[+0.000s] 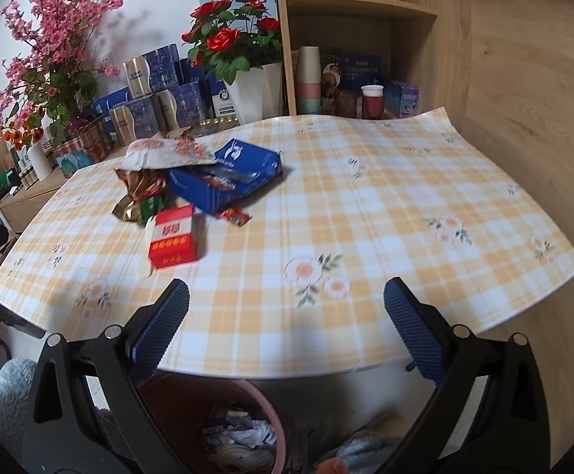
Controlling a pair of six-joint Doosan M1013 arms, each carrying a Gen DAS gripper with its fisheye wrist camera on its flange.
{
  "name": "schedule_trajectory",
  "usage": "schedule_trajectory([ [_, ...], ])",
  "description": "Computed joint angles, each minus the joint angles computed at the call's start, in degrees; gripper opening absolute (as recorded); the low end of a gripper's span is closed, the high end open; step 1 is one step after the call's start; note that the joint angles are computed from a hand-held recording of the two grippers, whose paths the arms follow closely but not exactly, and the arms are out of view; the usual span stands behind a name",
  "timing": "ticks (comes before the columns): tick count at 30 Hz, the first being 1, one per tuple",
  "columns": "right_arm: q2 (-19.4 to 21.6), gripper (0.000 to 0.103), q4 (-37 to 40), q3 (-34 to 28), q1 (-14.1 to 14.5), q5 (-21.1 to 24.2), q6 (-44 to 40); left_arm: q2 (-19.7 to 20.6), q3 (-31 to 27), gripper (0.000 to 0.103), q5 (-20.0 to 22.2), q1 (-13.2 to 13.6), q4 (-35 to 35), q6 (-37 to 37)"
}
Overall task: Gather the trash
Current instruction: 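Move both open tools back over the table toward the remaining trash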
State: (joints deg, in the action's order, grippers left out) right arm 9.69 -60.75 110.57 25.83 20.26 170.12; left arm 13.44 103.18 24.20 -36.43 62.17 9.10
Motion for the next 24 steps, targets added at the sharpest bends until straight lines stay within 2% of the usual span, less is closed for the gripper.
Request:
schedule_trajectory([
  [4, 0.51, 0.097, 2.58, -1.33, -1.12, -0.61, -3.34, 1.07, -1.65, 0.097, -2.14, 1.30, -6.73, 5.33],
  [19, 4.44, 0.097, 21.21, -6.32, -3.81, -4.08, -24.27, 5.02, -7.78, 0.097, -0.08, 3.79, -16.64, 13.39],
  [24, 5.26, 0.097, 25.02, -7.30, -4.24, -4.00, -29.05, 5.93, -9.12, 0.097, 0.12, 4.06, -16.79, 13.82],
])
